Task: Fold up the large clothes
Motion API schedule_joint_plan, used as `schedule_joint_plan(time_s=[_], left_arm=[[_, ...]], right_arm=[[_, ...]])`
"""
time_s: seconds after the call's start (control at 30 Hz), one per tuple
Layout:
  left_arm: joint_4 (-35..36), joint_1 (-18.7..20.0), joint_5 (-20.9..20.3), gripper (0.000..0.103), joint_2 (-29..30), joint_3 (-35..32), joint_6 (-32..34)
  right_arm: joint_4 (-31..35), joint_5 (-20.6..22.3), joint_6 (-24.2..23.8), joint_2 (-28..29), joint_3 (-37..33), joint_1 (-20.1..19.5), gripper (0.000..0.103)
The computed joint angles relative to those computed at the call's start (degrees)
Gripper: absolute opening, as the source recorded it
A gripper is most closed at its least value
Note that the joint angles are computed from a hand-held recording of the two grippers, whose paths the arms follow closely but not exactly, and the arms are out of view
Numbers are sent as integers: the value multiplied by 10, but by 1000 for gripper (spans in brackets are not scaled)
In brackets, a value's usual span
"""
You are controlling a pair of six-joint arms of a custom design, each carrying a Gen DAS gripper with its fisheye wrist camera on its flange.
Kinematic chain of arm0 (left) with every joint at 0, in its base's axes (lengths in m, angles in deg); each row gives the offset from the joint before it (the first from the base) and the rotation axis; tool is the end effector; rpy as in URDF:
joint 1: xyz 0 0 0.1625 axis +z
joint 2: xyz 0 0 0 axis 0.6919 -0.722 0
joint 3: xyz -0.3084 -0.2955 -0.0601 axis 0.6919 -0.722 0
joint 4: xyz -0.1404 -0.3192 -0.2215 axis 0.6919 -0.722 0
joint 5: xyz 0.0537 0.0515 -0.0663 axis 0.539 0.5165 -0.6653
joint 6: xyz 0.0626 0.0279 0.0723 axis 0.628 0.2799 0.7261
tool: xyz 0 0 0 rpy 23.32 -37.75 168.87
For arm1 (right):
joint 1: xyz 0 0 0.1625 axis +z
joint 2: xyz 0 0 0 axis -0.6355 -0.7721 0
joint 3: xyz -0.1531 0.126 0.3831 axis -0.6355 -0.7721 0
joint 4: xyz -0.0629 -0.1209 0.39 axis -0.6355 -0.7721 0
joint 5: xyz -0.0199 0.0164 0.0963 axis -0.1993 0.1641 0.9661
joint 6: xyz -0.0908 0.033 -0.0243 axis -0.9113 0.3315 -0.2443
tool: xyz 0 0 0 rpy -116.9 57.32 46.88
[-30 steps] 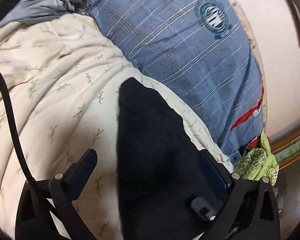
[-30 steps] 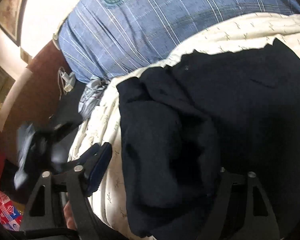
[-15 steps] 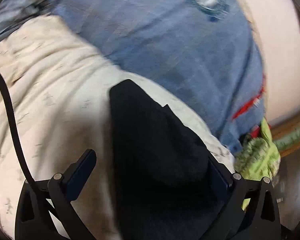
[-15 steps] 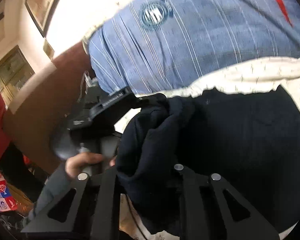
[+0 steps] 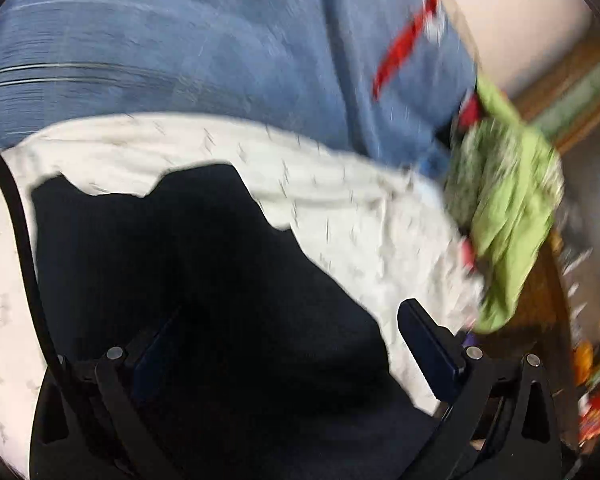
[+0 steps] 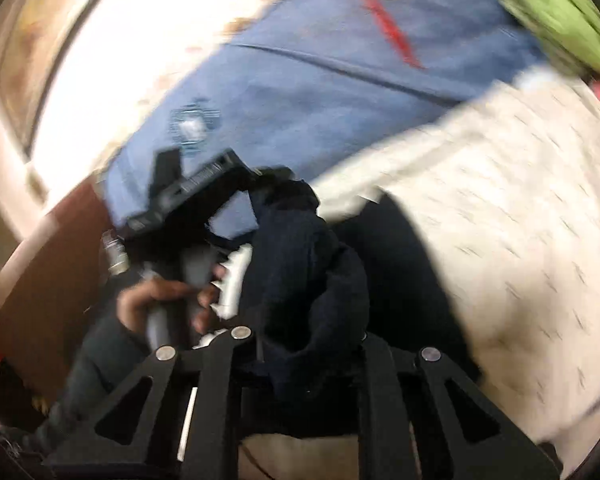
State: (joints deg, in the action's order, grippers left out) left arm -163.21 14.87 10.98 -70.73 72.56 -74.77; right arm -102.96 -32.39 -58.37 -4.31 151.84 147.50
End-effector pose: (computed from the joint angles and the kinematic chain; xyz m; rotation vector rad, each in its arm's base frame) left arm -0.1840 -0.6373 0.2698 -0.0045 2.8554 -0.8084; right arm 0.2710 -0.4768 0.2126 0.4345 -2.8363 0.8189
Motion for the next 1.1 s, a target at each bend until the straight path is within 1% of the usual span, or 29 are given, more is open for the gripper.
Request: schedule_joint_plan(time_s=[0.07,0.13,0.2,0.27,0.33,0.4,0.43,0.47,0.53,0.57,0.6,0.63,0.67,0.7,0.73,0.77,0.8,0.83,0.87,0.9,0.93,1.03,1.1], left_arm=[[20,1,-4,102,28,-23,13],[61,-3,3,102,50,-47,13],[66,-11,10,102,50,-49,21],[64,-22,38,102,32,-39,13],[81,-31,83,102,4,-28,-6],[109,-42,141,102,-23,-15,-26],[136,-47,172,102,-43,-4,-40],[143,-49,185,102,-56,6,-45],[144,-47,197,102,-79,30,-58],[146,-43,200,102,-84,37,-63],[151,-38,199,102,-82,39,-67],[148,-33,193,102,-78,40,-64],[146,-27,182,102,-68,34,-59],[150,-22,176,102,-53,23,-59],[146,-20,169,102,-40,16,-53],[145,-21,171,102,-26,8,-46],[150,-24,185,102,-13,-1,-37],[148,-25,192,102,3,-11,-16],[141,-24,181,102,20,-24,12],[149,-23,170,102,37,-40,28],[173,-23,168,102,56,-61,37],[237,-28,193,102,109,-114,67],[250,-31,198,102,123,-128,80]], right_arm=[[3,-26,15,-2,19,-25,15],[8,-37,34,-1,33,-43,15],[2,-44,39,7,39,-53,15],[3,-43,39,6,39,-53,15],[9,-45,33,5,31,-50,15],[24,-39,34,3,24,-50,16],[28,-30,35,0,22,-52,18],[29,-22,34,-2,20,-51,20],[42,-20,32,-6,16,-47,26],[47,-27,30,-9,12,-39,35],[49,-34,29,-9,10,-32,42],[46,-34,27,-15,12,-26,57],[42,-38,26,-21,15,-21,66],[36,-52,24,-21,14,-15,69],[22,-80,12,-23,16,-5,72],[16,-96,5,-26,16,2,72],[13,-113,0,-29,16,6,72],[8,-123,-4,-33,16,9,72],[4,-121,-11,-37,16,9,72],[4,-117,-18,-42,15,11,72],[2,-107,-30,-44,12,14,72],[11,-68,-63,-30,-3,18,72],[38,-34,-62,-22,-12,12,72]])
